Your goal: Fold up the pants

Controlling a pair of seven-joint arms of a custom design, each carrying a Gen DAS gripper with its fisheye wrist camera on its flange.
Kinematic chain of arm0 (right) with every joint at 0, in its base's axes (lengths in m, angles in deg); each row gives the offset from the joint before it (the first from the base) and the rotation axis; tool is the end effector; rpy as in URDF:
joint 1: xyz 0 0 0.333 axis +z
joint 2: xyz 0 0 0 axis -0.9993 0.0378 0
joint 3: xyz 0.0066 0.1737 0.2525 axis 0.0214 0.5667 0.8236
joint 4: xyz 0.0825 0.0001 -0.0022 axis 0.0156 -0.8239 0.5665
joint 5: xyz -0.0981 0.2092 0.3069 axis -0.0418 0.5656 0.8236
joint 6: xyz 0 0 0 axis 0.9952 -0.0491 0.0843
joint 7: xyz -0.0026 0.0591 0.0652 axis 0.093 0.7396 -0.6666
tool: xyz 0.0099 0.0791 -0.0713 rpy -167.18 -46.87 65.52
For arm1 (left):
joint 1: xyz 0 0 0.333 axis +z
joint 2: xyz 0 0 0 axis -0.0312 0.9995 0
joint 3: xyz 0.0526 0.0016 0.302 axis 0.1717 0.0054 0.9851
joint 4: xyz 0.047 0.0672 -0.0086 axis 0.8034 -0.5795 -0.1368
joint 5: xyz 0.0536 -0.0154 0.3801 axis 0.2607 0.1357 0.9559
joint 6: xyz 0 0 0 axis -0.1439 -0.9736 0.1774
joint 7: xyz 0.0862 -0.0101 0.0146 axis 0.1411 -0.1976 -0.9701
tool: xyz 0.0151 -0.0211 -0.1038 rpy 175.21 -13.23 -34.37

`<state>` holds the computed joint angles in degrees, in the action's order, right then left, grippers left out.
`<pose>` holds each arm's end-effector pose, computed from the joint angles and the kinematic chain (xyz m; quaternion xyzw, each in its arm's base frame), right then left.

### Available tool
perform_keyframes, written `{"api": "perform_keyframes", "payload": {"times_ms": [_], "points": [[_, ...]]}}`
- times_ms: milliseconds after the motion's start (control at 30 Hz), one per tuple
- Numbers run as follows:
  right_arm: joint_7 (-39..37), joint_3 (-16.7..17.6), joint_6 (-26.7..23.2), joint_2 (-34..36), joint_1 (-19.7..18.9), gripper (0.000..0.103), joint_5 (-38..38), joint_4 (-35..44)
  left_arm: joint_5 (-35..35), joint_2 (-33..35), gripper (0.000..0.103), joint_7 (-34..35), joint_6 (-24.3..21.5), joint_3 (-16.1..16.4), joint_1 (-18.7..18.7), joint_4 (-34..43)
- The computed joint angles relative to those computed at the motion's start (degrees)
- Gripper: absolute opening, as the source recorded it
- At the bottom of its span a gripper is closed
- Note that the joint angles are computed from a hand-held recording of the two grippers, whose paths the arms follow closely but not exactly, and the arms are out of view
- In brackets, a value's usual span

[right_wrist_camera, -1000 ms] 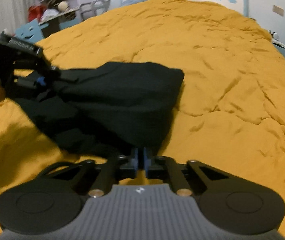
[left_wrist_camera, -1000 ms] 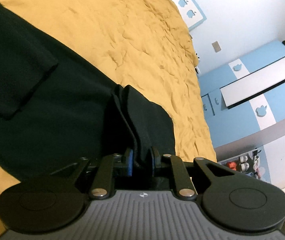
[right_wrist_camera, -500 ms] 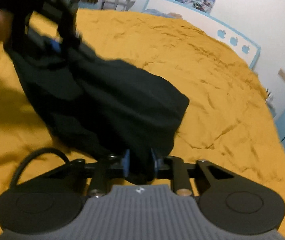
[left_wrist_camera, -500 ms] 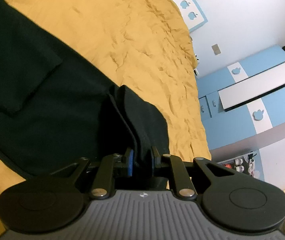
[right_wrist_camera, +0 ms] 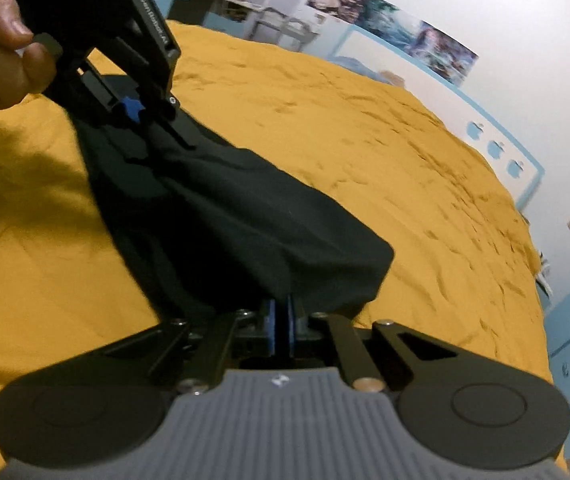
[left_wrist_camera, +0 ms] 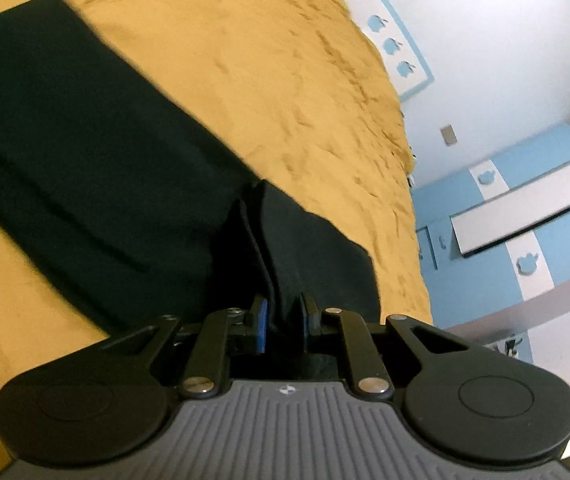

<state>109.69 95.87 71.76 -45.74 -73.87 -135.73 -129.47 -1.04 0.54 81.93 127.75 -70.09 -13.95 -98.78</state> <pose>0.4766 0.2296 0.5283 -0.7563 0.4843 -0.3892 0.2049 0.5645 -0.2803 0.4616 0.6442 -0.6040 0.4392 0.1651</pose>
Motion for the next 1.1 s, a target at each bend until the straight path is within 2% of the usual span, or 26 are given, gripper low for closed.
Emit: {"api": "perform_keyframes", "payload": {"times_ms": [100,167,233,333,400,500,600,667,700,733,767,800,833,900,933,1000,1067,1100], "points": [[-4.95,-0.31,-2.83,1.72,1.14,0.002,3.62,0.74,5.02,1.89,0.017,-2.43,-2.54,0.81,0.02,0.79],[-7.54,-0.67,-3.95,1.75,1.92,0.004,6.33,0.51,6.99,2.98,0.017,-3.08,-2.35,0.62,-0.03,1.01],[-11.95,-1.48,-5.19,1.26,2.83,0.007,11.47,0.56,7.31,3.58,0.018,-2.45,-1.94,0.16,0.27,1.21],[-19.78,-4.12,-6.46,-0.85,4.37,0.007,25.64,0.63,7.74,4.18,0.019,-2.71,-2.20,-0.20,0.79,1.99],[-19.16,-5.11,-3.65,-2.63,3.57,0.007,30.65,-0.46,7.77,2.87,0.019,-2.08,-1.21,-0.31,0.99,0.70],[-9.65,-3.23,-0.22,-3.74,-0.63,0.009,28.07,-1.30,8.50,0.94,0.018,-0.81,0.65,-0.04,0.90,-1.42],[-0.14,-2.75,3.74,-0.51,-4.32,0.016,23.88,0.78,8.63,0.36,0.017,-0.82,0.23,0.34,0.94,-2.11],[-1.36,-3.89,5.45,2.22,-4.49,0.016,28.51,2.06,9.38,-0.22,0.017,-1.22,0.92,0.56,0.65,-2.58],[-2.36,-5.38,5.13,4.60,-3.18,0.013,29.59,3.78,10.16,-0.75,0.017,-1.31,1.99,0.59,0.27,-2.84],[-0.84,-4.91,2.38,6.37,-3.87,0.012,26.66,5.62,10.31,-1.53,0.017,-0.67,3.15,0.51,0.04,-3.35],[3.43,-4.32,-1.56,7.56,-4.46,0.013,21.19,7.54,10.30,-2.34,0.017,0.21,4.20,0.43,-0.19,-3.78],[9.55,-3.53,-3.26,7.91,-5.56,0.015,15.57,8.06,10.42,-2.99,0.017,1.43,5.08,0.39,-0.43,-3.91],[14.10,-4.75,-1.76,6.43,-4.96,0.014,13.72,6.65,10.96,-3.41,0.017,2.65,5.90,0.36,-0.77,-3.71],[19.43,-6.02,6.96,4.03,-5.83,0.015,13.71,2.80,13.05,-3.24,0.017,4.50,6.93,0.33,-1.57,-2.34],[21.23,-5.93,9.62,3.18,-6.49,0.014,12.39,1.62,14.14,-2.82,0.017,4.93,7.10,0.27,-1.95,-1.50],[21.22,-4.99,10.53,3.64,-7.02,0.015,9.92,2.09,15.72,-1.26,0.017,5.62,6.61,-0.14,-2.58,0.71],[15.28,-5.89,14.83,3.92,-5.99,0.015,12.36,0.52,16.60,1.11,0.018,6.66,5.94,-0.98,-3.17,3.23],[11.55,-6.34,15.21,4.19,-5.22,0.015,15.04,0.12,18.17,2.48,0.018,6.42,5.90,-1.24,-3.80,4.39]]}}
